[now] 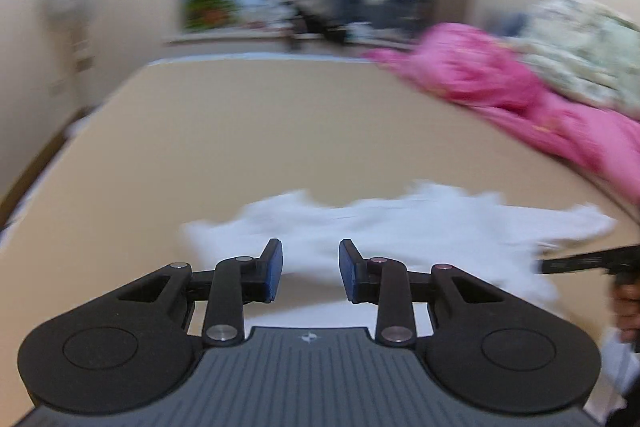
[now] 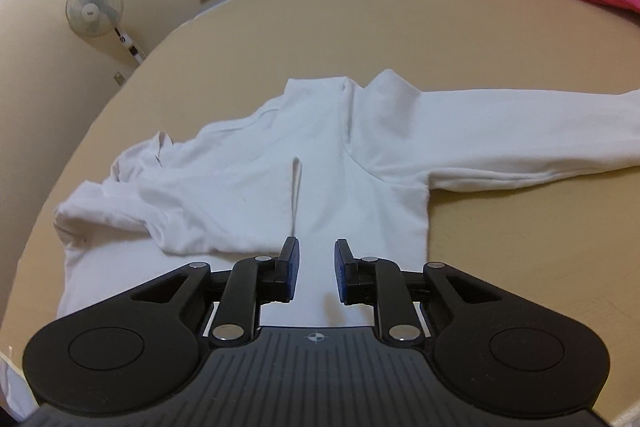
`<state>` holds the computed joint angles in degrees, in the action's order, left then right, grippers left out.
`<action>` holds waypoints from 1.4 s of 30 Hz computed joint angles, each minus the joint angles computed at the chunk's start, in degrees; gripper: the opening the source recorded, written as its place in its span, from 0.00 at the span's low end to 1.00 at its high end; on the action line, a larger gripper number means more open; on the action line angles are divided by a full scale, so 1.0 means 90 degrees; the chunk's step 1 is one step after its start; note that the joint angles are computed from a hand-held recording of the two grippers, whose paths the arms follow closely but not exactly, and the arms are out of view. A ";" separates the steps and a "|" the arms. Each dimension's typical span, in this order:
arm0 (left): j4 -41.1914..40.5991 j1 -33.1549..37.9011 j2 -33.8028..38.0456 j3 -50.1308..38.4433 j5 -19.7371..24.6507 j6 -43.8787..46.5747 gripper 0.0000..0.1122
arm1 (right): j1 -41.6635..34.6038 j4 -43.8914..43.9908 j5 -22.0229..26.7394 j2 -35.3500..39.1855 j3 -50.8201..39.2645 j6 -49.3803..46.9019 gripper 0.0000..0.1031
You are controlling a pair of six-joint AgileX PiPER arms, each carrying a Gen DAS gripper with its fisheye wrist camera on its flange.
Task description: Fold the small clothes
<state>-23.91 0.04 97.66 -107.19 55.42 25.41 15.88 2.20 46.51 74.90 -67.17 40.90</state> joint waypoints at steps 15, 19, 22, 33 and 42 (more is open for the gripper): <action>0.1286 0.0219 0.1430 -0.0749 0.0219 -0.0957 0.35 | -0.0017 0.0352 -0.1080 0.1831 -0.0594 -0.0042 0.22; 0.1409 0.0105 0.1677 -0.0860 0.0041 -0.1144 0.34 | -0.0001 0.0184 -0.1418 0.2078 -0.0682 -0.0046 0.23; 0.1769 -0.0164 0.2175 -0.1213 -0.0091 -0.1366 0.29 | 0.0043 -0.0007 -0.1555 0.2277 -0.0852 -0.0175 0.24; 0.1959 -0.0108 0.1695 -0.0689 -0.0639 -0.0724 0.03 | -0.0412 -0.1457 -0.2450 0.1554 -0.0930 0.1347 0.03; 0.0651 0.0339 0.2112 -0.1791 0.1028 -0.0129 0.17 | -0.0699 -0.1287 -0.0521 0.2489 -0.1654 0.1072 0.10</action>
<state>-18.05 3.09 116.67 -123.31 64.67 24.25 9.59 -9.38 41.82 97.30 -82.06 50.55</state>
